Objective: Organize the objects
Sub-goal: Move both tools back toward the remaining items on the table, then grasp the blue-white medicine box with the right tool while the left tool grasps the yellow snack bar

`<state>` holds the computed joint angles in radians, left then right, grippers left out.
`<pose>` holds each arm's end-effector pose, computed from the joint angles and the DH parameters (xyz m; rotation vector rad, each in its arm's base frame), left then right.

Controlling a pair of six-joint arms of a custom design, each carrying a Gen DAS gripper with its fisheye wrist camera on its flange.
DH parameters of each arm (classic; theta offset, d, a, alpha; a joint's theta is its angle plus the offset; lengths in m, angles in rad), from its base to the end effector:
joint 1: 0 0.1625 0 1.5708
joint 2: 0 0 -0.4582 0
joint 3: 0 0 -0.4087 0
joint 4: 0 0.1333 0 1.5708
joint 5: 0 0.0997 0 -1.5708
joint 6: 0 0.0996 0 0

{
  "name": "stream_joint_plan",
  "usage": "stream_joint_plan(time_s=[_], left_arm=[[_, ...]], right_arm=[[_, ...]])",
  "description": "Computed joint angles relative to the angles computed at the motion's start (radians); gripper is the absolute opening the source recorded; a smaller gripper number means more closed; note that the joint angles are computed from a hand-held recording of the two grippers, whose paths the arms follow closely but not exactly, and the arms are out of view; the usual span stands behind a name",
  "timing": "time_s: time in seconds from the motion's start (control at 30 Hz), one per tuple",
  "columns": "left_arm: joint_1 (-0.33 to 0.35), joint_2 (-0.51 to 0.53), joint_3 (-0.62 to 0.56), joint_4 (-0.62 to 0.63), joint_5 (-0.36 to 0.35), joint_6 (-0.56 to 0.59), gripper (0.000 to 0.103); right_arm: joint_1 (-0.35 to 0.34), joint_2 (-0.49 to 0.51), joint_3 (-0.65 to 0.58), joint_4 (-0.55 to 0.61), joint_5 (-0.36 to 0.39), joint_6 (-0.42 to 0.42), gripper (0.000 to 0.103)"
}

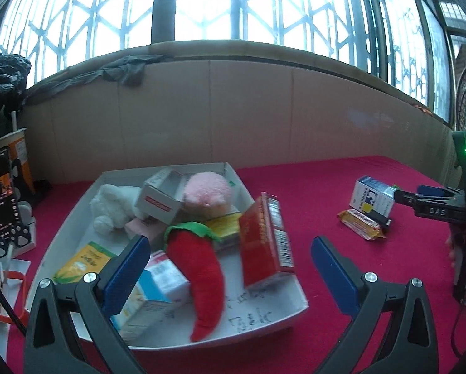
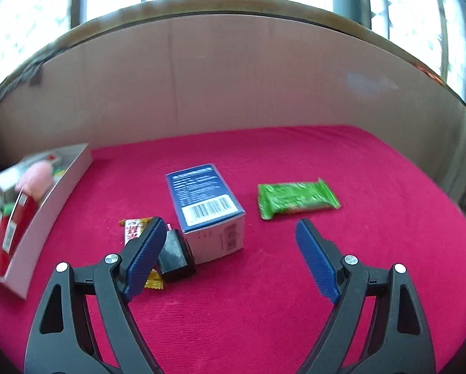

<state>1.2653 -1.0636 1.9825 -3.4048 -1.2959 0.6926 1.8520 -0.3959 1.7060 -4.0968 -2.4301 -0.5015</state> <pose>-0.0297 -0.6274 0.2587 1.0377 2.2564 -1.1314 0.2287 -0.5832 0.0152 0.1639 -1.9774 1.2123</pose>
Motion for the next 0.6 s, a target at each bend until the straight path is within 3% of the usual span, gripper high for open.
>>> stream_joint_plan(time_s=[0.1, 0.33, 0.6], left_arm=[[-0.021, 0.005, 0.009, 0.081, -0.018, -0.031, 0.103], [-0.071, 0.044, -0.004, 0.191, -0.023, -0.118, 0.103], [-0.107, 0.135, -0.061, 0.263, 0.025, -0.231, 0.103]], right_arm=[[-0.014, -0.014, 0.004, 0.052, 0.053, -0.045, 0.085], [-0.029, 0.003, -0.086, 0.178, 0.03, -0.056, 0.085], [-0.065, -0.054, -0.055, 0.359, 0.066, 0.127, 0.085]])
